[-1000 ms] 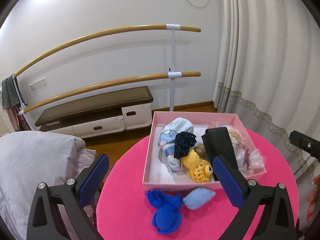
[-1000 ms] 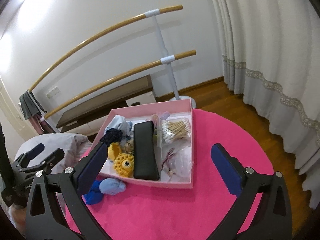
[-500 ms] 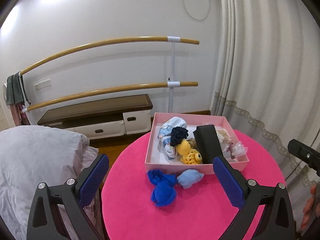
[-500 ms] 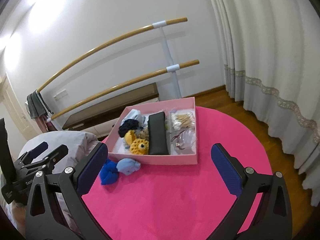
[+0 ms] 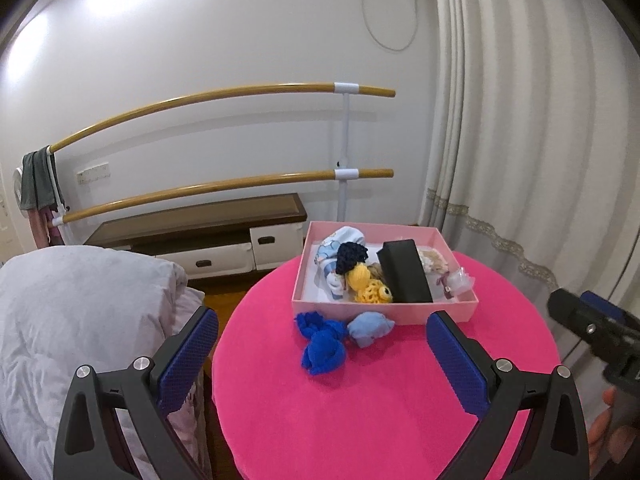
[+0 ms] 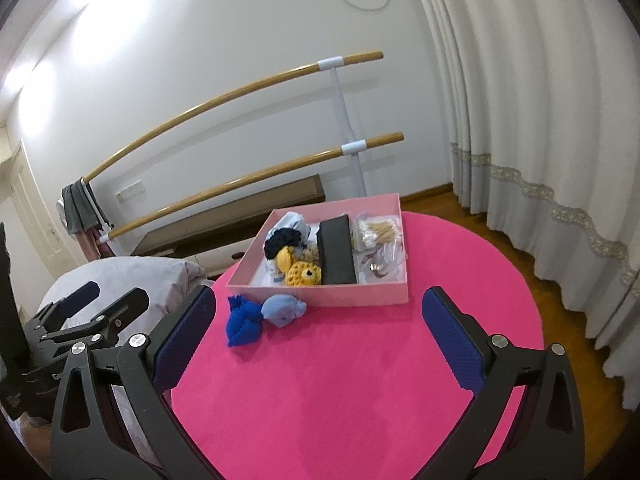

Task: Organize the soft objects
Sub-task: 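Open both grippers and withdraw them back above the table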

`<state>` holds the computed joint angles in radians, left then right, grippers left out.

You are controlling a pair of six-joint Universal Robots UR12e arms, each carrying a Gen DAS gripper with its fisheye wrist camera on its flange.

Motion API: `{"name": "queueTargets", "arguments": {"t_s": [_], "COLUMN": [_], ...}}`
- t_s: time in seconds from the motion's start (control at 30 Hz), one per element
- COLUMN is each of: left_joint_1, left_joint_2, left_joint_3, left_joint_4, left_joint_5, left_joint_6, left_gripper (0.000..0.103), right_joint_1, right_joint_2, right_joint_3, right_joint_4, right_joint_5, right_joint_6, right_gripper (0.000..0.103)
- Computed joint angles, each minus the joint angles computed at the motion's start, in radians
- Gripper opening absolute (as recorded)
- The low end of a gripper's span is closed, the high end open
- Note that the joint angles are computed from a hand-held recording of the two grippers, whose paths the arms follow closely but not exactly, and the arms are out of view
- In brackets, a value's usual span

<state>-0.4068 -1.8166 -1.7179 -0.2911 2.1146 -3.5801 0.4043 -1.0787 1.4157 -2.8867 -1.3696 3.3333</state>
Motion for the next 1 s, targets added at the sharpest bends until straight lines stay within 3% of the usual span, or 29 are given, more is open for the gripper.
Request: {"name": "queueTargets", "arguments": {"t_s": [0.5, 1.0], "left_joint_1": [-0.039, -0.020], "left_joint_2": [0.030, 0.038], "left_joint_3": [-0.038, -0.053], "left_joint_4": [-0.039, -0.064], "left_joint_5": [0.052, 0.028], "left_joint_6": [-0.046, -0.081], "left_gripper": [0.103, 0.103], "right_joint_1": [0.030, 0.036], "right_joint_2": [-0.022, -0.016], "right_joint_3": [0.047, 0.037], "right_joint_4": [-0.005, 0.021], "right_joint_5": [-0.077, -0.094], "right_joint_6": [-0.054, -0.068], "right_gripper": [0.103, 0.103]}}
